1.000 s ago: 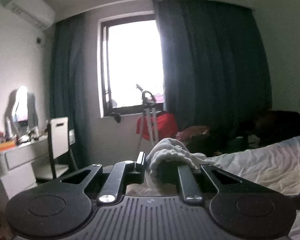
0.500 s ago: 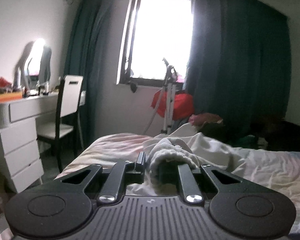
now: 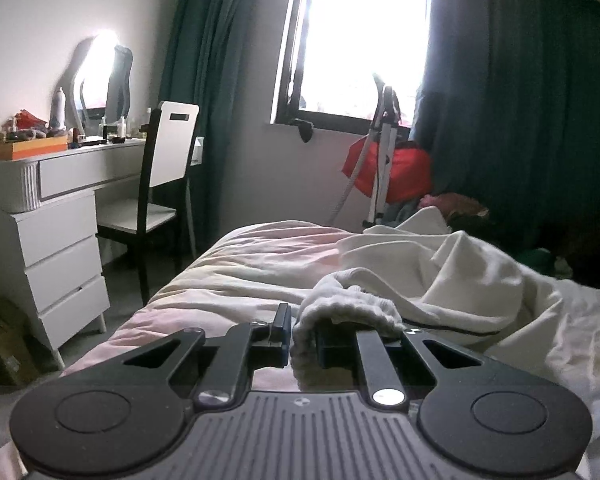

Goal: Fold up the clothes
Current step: 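Hold the cuff with the left gripper while the right gripper grasps the other cuff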

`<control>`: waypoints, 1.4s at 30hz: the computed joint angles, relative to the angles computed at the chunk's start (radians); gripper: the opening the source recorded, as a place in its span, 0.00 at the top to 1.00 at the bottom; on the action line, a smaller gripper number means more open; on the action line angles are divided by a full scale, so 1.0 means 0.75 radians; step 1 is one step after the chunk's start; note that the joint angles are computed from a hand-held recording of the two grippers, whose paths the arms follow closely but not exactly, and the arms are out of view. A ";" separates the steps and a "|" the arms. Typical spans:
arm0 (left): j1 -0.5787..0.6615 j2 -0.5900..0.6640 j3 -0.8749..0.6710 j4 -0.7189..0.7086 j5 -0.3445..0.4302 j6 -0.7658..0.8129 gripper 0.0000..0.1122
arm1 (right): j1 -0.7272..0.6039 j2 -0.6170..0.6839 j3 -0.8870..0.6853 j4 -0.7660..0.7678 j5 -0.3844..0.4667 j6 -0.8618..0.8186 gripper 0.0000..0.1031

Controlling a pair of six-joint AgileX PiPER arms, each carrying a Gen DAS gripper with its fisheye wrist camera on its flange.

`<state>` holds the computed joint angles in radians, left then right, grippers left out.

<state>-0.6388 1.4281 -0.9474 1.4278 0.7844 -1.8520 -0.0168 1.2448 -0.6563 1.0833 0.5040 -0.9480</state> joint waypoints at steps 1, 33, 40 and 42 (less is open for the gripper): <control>0.012 0.020 -0.015 -0.001 -0.004 0.007 0.88 | -0.008 0.001 -0.006 -0.005 0.035 0.009 0.10; 0.091 -0.034 -0.058 -0.782 -0.091 0.584 0.61 | -0.107 -0.162 -0.117 -0.522 0.210 0.405 0.72; -0.009 -0.144 -0.075 -0.995 0.057 0.872 0.25 | -0.508 -0.068 -0.181 -0.174 0.773 0.117 0.22; -0.074 -0.185 -0.051 -0.962 0.063 0.869 0.20 | -0.607 -0.060 -0.173 -0.092 0.878 0.092 0.22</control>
